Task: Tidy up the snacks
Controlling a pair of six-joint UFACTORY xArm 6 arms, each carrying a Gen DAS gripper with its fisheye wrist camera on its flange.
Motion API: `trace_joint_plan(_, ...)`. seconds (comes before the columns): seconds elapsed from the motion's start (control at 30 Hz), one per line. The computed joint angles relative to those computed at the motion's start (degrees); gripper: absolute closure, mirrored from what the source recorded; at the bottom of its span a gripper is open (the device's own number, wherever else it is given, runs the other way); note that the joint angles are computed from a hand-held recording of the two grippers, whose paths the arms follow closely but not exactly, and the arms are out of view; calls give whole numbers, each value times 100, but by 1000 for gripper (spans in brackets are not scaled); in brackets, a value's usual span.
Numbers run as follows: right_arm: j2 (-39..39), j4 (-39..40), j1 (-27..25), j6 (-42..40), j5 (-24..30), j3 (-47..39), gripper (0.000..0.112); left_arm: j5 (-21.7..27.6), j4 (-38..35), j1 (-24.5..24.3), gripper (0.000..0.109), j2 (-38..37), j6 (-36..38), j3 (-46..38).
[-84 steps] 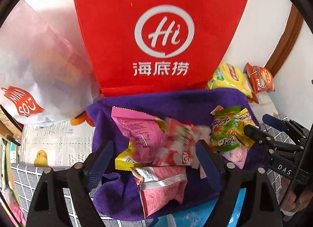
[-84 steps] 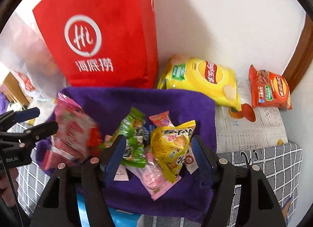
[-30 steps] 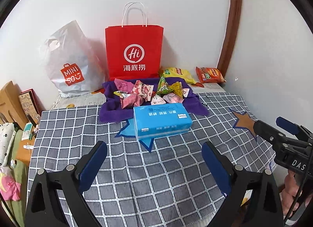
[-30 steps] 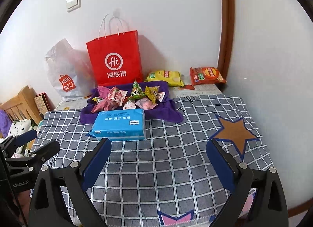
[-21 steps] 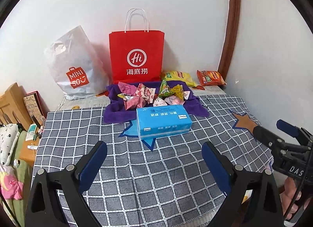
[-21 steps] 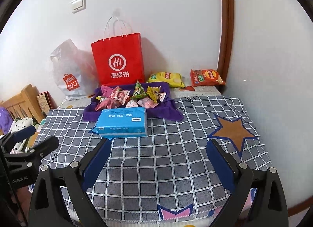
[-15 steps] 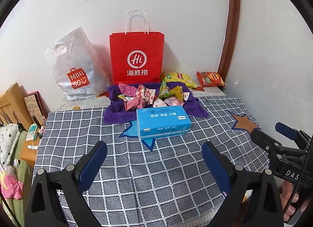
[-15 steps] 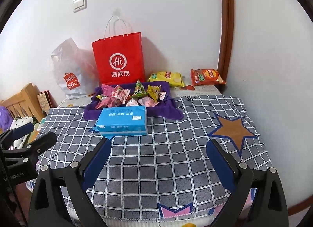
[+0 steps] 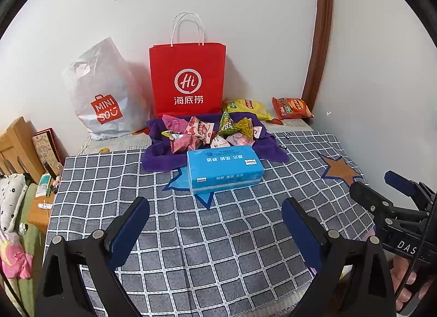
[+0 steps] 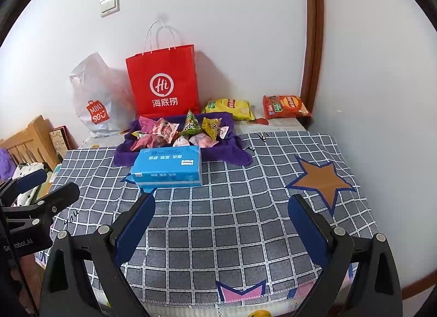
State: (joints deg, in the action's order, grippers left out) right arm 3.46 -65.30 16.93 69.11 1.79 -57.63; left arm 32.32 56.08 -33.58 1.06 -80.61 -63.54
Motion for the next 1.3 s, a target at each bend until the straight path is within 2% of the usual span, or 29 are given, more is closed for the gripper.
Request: trace_joint_plan(1.3, -10, -49, 1, 62, -59, 5, 16, 0, -38, -1, 11, -4, 27, 1)
